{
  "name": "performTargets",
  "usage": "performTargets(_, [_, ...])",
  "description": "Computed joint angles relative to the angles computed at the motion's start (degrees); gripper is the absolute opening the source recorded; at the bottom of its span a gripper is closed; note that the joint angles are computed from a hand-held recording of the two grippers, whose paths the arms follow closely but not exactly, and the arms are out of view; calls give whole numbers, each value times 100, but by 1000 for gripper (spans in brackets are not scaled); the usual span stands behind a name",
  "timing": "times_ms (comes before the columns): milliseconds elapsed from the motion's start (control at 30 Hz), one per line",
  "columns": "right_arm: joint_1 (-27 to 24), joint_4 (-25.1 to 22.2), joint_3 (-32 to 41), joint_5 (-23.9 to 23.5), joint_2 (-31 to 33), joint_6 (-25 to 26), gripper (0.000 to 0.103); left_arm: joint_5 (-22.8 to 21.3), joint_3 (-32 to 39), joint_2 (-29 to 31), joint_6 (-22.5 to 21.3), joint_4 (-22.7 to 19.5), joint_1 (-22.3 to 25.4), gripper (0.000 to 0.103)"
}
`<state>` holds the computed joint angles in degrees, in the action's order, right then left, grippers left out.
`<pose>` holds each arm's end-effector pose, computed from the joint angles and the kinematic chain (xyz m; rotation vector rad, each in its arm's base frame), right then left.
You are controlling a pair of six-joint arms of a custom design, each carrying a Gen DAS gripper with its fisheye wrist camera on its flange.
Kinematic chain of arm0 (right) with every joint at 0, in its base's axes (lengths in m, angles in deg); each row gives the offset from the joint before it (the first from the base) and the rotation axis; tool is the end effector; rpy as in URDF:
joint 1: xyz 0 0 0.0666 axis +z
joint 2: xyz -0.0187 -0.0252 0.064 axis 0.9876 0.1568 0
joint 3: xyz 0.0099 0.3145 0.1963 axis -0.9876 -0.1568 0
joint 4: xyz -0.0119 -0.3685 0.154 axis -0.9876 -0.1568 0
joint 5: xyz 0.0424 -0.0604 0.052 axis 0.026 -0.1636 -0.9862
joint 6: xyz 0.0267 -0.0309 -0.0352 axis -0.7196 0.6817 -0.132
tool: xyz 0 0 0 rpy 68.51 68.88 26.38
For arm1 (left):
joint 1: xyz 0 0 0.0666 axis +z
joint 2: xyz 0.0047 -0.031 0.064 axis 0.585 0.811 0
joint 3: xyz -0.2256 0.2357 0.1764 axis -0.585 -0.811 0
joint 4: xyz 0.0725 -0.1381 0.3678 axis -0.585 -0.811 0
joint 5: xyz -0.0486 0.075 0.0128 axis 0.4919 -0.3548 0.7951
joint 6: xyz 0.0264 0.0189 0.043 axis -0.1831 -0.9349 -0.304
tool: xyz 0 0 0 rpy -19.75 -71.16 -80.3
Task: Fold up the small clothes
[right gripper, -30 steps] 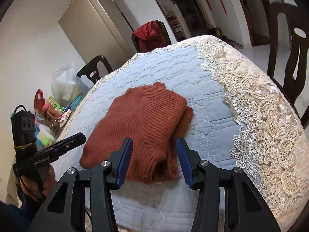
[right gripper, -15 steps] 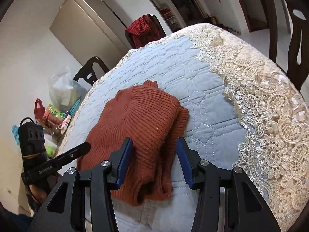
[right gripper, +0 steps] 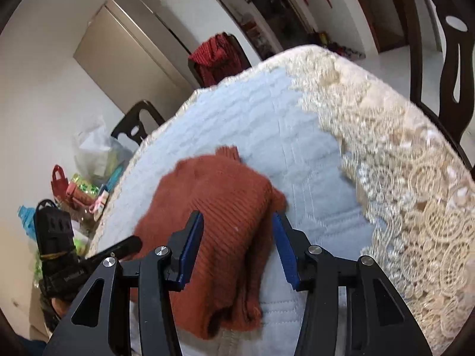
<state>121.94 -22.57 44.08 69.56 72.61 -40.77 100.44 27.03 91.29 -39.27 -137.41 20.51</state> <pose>0.4556 0.3696 0.3774 0.7556 2.0610 0.4133 0.6202 -0.1940 0.3947 0.8375 2.3388 -0.9292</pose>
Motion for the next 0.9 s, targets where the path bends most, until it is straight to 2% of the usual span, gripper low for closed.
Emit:
performTargets(67, [45,-12,56,172,6,96,49,-35,-35,-43,44,75,7,62])
performTargets(133, [126,182,79,237,18,449,49,-37,-140,-140,22,210,11,62])
performTargets(200, [196,188,193,273,97,746,35,-26,-307,-274,-67,355,-17,62])
performTargets(233, [202,140,229,219,128,806,19,20,-358,-307,-174,370,-32,62])
performTargets(333, [141,-171,267,-60,268,572,15,-149,-288,-215,-326,185,-113,62])
performTargets(367, [120,-161,161,-43,243,453,12,-176,-238,-167,-313,104,-127,62])
performTargets(433, [93,93,-66,-118,88,333,12,-83,-177,-122,-205,36,-84,62])
performTargets(533, [99,-15,-156,18,-63,153,16,-31,-238,-178,-96,154,-29,62])
performTargets(600, [51,60,-267,-84,-139,28,18,19,-139,-91,-72,30,-5,62])
performTargets(633, [-2,165,-369,-185,-192,-75,23,58,-64,-24,-59,-80,0,62])
performTargets(700, [-100,278,-449,-323,-235,-150,53,164,-24,36,-62,-190,5,62])
performTargets(733, [-158,419,-499,-380,-252,-66,56,174,-64,19,-67,-180,1,62])
performTargets(900, [-455,806,-559,-873,-242,245,56,159,-128,-16,-64,-130,-12,62])
